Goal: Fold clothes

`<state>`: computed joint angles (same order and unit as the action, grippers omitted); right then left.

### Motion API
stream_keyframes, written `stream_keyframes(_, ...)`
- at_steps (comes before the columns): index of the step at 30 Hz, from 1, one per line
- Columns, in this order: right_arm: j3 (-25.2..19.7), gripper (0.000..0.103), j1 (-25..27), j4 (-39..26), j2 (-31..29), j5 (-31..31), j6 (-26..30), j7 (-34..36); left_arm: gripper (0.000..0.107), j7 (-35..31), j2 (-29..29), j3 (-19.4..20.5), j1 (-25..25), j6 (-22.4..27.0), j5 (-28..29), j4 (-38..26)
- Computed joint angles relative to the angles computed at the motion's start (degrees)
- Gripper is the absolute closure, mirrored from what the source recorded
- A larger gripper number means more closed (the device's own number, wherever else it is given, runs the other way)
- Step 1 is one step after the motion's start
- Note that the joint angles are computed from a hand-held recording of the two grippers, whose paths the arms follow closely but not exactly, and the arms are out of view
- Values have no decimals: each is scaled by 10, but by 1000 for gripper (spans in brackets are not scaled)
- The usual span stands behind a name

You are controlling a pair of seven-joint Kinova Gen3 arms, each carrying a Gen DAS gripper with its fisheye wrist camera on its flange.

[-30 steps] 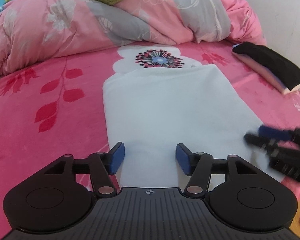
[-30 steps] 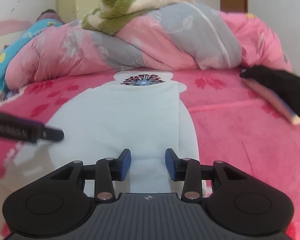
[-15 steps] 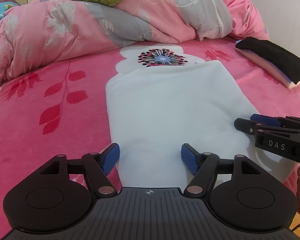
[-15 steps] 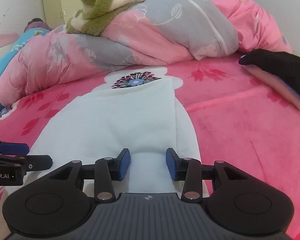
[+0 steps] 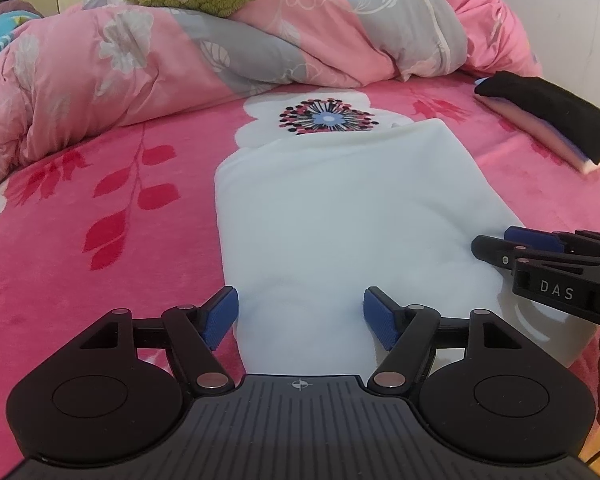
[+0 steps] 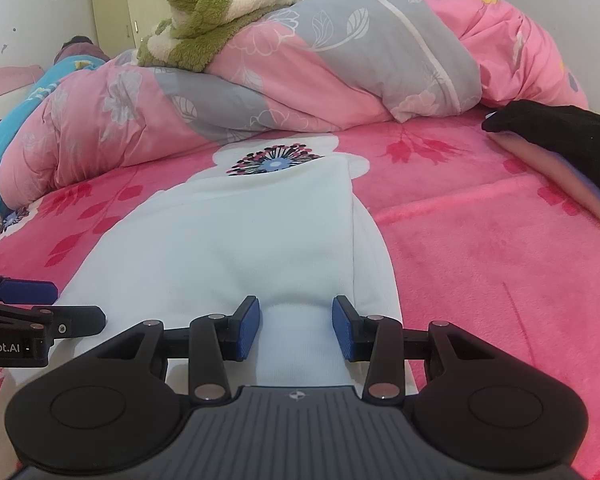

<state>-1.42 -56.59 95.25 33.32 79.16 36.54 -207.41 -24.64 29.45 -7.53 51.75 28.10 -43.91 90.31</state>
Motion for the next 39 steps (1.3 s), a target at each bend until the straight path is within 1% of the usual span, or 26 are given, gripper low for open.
stream_keyframes(2, 0, 61, 1, 0, 0, 1, -1, 0, 36, 0, 3, -6, 8, 10, 3, -6)
stream_keyframes(3, 0, 61, 1, 0, 0, 1, -1, 0, 35, -8, 6, -20, 19, 14, 12, -10)
stream_keyframes(5, 0, 61, 1, 2, -1, 5, -3, -5, 34, -34, 13, -68, 55, 18, 48, -19)
stream_keyframes(6, 1, 61, 1, 4, -1, 8, -4, -8, 33, -42, 18, -85, 69, 20, 60, -23)
stream_keyframes(9, 0, 60, 3, 14, -3, 30, -9, -31, 32, -39, 30, -103, 92, 46, 57, -41)
stream_keyframes(11, -5, 60, 7, 20, -4, 45, -11, -45, 31, -14, 38, -93, 96, 71, 27, -50)
stream_keyframes(14, -16, 60, 18, 24, -7, 55, -14, -46, 30, 51, 44, -62, 91, 101, -39, -52)
stream_keyframes(15, -20, 60, 22, 25, -8, 54, -18, -41, 29, 74, 43, -44, 82, 109, -62, -49)
stream_keyframes(16, -23, 60, 26, 25, -10, 53, -21, -36, 29, 97, 41, -34, 78, 113, -78, -45)
stream_keyframes(19, -29, 60, 39, 23, -14, 37, -34, -8, 30, 167, 32, -29, 82, 113, -110, -25)
stream_keyframes(21, -30, 60, 43, 18, -15, 16, -42, 21, 30, 212, 26, -9, 73, 120, -137, -12)
stream_keyframes(23, -25, 60, 44, 14, -17, -4, -51, 46, 30, 259, 18, 19, 56, 122, -169, 2)
stream_keyframes(28, -10, 60, 42, 4, -20, -57, -69, 106, 33, 376, -2, 60, 27, 115, -271, 49)
stream_keyframes(31, 1, 60, 36, -2, -21, -90, -73, 136, 36, 445, -15, 94, -11, 104, -341, 73)
stream_keyframes(33, 12, 60, 28, -5, -20, -106, -74, 146, 40, 485, -22, 121, -63, 65, -387, 83)
stream_keyframes(35, 20, 60, 21, -11, -18, -126, -71, 163, 43, 501, -27, 143, -116, 18, -413, 85)
stream_keyframes(37, 25, 60, 17, -19, -16, -148, -66, 186, 44, 488, -28, 164, -169, -28, -410, 74)
stream_keyframes(39, 32, 60, 15, -22, -16, -164, -72, 205, 47, 446, -8, 184, -222, -75, -371, 47)
